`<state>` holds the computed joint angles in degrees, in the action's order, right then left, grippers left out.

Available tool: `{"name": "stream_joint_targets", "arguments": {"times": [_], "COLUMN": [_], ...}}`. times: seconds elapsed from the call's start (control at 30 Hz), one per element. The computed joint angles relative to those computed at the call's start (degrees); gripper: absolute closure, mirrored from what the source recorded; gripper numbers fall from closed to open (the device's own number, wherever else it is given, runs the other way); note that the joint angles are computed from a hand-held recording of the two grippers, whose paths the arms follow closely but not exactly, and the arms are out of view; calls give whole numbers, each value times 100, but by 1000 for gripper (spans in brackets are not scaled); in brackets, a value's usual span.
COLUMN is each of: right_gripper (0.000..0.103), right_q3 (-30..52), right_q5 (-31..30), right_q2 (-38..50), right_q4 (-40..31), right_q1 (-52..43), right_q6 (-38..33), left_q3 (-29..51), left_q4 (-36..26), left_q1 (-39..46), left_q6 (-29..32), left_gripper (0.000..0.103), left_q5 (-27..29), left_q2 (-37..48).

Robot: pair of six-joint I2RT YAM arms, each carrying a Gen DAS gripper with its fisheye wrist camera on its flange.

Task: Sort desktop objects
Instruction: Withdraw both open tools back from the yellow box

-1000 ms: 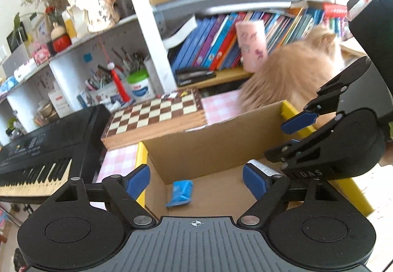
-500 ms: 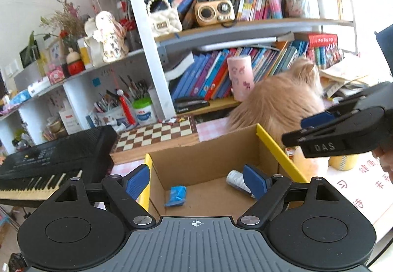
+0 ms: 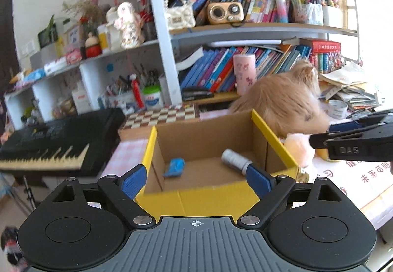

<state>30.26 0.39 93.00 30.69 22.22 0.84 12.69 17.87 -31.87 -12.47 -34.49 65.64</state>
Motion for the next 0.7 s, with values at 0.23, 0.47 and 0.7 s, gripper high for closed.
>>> {"name": "stream_joint_targets", "arguments": {"times": [0.23, 0.47, 0.7], "right_gripper": [67, 67, 67], "right_q3": [-1056, -1612, -2294], "right_q5": [505, 880, 1823], "right_q2": [-547, -908, -943], "right_q4": [375, 193, 837], "right_q1": [300, 869, 1818], "right_q6": [548, 1198, 1524], "left_q3": [-413, -537, -330], "left_q4": [-1017, -2335, -3751], "left_q1": [-756, -1749, -3176], "left_q6": [-1092, -2323, -4422], "left_gripper": [12, 12, 12], "left_q5": [-714, -1376, -2188], "left_q2": [-829, -1351, -682]}}
